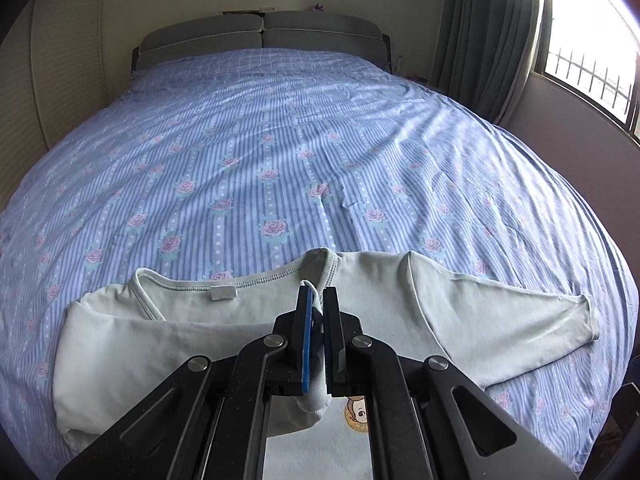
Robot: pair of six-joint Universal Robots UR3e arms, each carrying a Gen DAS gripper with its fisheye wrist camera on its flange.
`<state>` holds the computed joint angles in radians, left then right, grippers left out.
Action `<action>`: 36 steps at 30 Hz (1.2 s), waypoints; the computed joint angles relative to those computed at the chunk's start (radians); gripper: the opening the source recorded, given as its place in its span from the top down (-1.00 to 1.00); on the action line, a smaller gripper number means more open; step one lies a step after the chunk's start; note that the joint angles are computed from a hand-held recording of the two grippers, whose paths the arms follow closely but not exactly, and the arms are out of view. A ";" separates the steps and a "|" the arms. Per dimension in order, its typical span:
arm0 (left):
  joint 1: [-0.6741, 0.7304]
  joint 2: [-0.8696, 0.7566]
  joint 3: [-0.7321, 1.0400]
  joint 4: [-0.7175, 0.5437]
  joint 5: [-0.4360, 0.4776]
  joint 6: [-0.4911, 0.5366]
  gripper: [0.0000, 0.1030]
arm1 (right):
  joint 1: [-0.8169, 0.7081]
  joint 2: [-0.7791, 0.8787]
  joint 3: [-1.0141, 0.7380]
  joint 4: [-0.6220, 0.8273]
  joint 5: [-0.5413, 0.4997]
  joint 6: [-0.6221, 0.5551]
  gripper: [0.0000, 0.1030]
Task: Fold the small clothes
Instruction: 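Carry the gripped sleeve across the shirt body with the left tool, then open the left tool and release the sleeve on the shirt, then grasp the shirt side edge with the right tool and fold it inward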
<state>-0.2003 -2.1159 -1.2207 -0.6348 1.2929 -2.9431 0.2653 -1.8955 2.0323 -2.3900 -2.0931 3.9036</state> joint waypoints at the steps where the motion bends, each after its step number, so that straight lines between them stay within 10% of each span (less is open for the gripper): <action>1: -0.001 0.002 -0.003 -0.003 -0.001 0.006 0.86 | -0.003 -0.001 0.004 -0.002 0.003 -0.004 -0.99; 4: 0.007 0.049 -0.051 -0.007 -0.004 0.024 0.73 | -0.021 -0.010 0.019 -0.009 0.025 -0.015 -0.99; 8: 0.052 0.168 -0.185 0.038 -0.008 0.071 0.03 | -0.030 0.003 0.019 -0.030 0.058 -0.038 -0.99; 14: 0.210 0.296 -0.350 0.076 -0.011 0.127 -0.10 | -0.008 0.148 -0.025 -0.178 0.109 -0.162 -0.94; 21: 0.347 0.262 -0.409 0.215 0.007 0.102 -0.17 | -0.092 0.427 -0.174 -0.317 0.367 -0.300 -0.18; 31: 0.451 0.144 -0.369 0.262 -0.045 0.043 -0.17 | -0.147 0.737 -0.484 -0.206 0.474 -0.404 0.26; 36: 0.460 0.138 -0.381 0.285 -0.072 0.029 -0.18 | -0.136 0.750 -0.489 -0.218 0.494 -0.442 0.82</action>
<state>0.2599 -1.9775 -1.6021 -0.3500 1.2212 -2.9141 0.1289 -1.1456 1.5430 -2.6083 -1.5994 3.4615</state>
